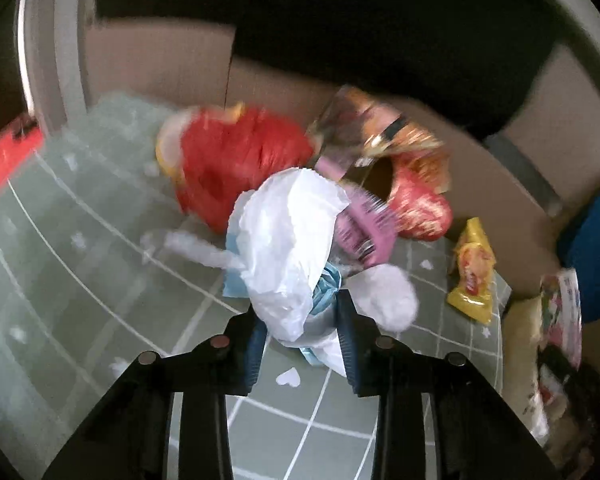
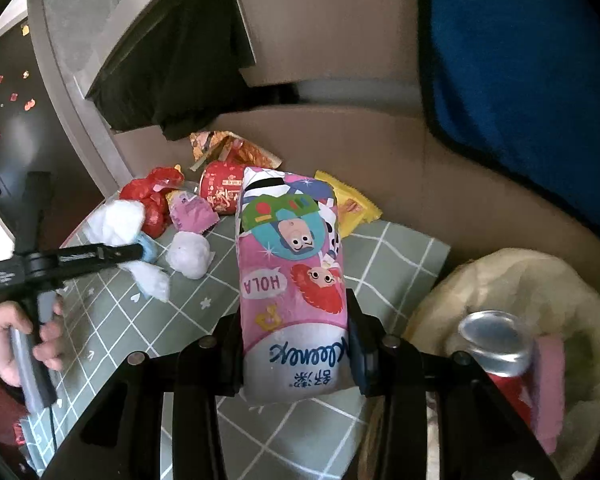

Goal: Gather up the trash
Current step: 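Grasp the white plastic bag with the left tool and lift it, then lower the white bag into the bin while the right tool drops the tissue pack in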

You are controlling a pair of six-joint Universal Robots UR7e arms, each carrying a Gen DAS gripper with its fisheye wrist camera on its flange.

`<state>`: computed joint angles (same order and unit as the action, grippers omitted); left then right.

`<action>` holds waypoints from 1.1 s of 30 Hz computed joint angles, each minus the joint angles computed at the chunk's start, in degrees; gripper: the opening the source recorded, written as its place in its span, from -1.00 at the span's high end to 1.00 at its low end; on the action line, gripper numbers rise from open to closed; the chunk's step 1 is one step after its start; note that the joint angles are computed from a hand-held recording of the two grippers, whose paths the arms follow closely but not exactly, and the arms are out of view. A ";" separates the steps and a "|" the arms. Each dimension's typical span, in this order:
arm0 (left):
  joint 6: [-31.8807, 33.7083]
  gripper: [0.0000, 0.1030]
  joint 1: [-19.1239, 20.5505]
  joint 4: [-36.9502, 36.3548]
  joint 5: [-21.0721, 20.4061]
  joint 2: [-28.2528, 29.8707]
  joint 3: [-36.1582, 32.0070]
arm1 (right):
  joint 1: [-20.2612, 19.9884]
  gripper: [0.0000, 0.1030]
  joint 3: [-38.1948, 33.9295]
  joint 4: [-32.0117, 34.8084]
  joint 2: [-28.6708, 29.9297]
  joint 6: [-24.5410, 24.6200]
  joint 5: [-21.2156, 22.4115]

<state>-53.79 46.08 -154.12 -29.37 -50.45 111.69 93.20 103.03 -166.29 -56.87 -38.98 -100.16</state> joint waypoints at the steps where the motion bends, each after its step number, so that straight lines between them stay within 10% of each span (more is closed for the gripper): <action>1: 0.30 0.35 -1.86 1.67 2.63 -0.40 0.32 | 0.18 0.27 0.55 -0.49 -0.82 0.07 0.21; 9: 11.52 0.35 -13.16 -0.16 11.64 0.76 -1.63 | 1.21 0.27 5.16 -4.52 -8.75 -0.71 3.00; 16: 27.89 0.34 -19.27 -12.45 10.54 7.04 -7.82 | 0.12 0.27 9.39 -9.78 -16.36 -2.20 3.13; 22: 38.58 0.34 -20.53 -18.28 4.87 14.43 -16.14 | -2.97 0.26 12.37 -11.79 -22.95 -2.96 4.36; 33: 37.98 0.34 -17.08 -13.92 -7.60 24.87 -28.43 | -11.92 0.26 12.52 -9.14 -29.97 -1.86 9.40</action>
